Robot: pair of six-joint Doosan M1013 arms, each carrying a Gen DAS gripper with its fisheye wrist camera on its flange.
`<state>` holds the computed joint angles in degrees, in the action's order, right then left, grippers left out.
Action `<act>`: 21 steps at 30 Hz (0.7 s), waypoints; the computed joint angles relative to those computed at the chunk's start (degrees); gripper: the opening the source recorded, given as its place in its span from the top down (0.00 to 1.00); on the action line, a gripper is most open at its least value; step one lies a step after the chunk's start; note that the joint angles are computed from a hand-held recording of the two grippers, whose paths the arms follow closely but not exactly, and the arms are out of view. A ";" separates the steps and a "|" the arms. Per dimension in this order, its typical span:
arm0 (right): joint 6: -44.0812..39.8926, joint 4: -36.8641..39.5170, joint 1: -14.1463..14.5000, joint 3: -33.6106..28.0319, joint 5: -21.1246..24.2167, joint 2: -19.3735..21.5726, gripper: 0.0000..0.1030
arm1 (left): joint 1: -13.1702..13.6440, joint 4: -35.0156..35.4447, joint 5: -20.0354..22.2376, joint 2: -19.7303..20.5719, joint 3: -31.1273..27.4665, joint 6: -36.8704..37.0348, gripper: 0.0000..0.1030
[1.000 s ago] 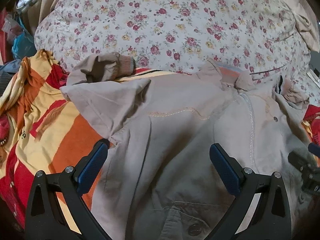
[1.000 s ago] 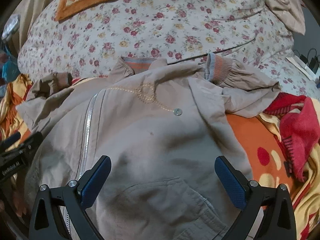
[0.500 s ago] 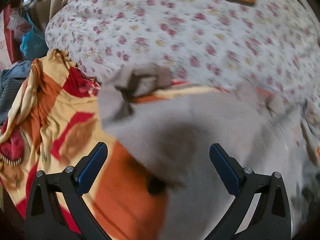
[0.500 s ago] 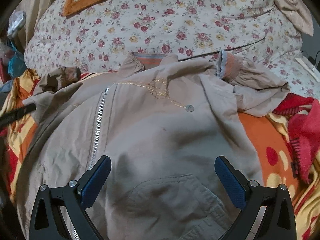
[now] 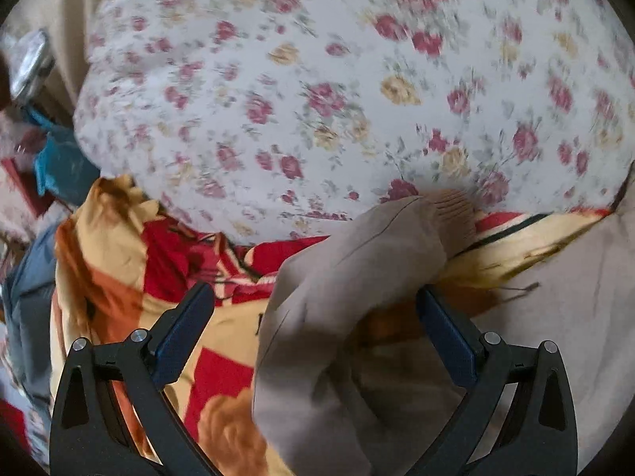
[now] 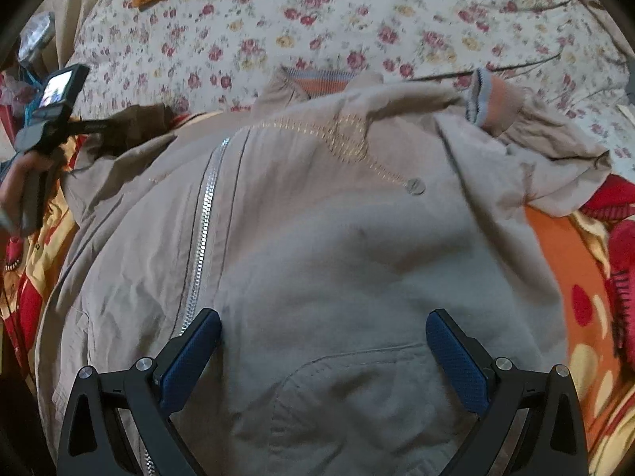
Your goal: Fold large clothes
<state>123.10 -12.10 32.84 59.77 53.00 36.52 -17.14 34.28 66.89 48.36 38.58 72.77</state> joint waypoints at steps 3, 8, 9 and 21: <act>-0.69 -0.58 0.12 -0.36 0.50 0.43 0.01 | 0.13 -1.27 5.47 3.19 -5.12 4.31 0.72; -0.78 -0.55 -0.04 0.08 -0.36 0.34 0.01 | 2.23 -12.22 4.74 1.82 -5.17 1.19 0.93; -0.79 -0.54 -0.06 0.13 -0.43 0.31 0.01 | 2.51 -13.88 3.31 0.75 -3.98 0.59 0.93; 4.50 -2.47 -0.34 3.68 -4.30 -2.55 0.01 | 1.03 -46.94 -14.18 -10.87 4.81 9.16 0.94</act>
<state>127.59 -14.57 32.50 63.44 48.70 33.97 -16.11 -12.66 52.71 37.49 43.39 81.93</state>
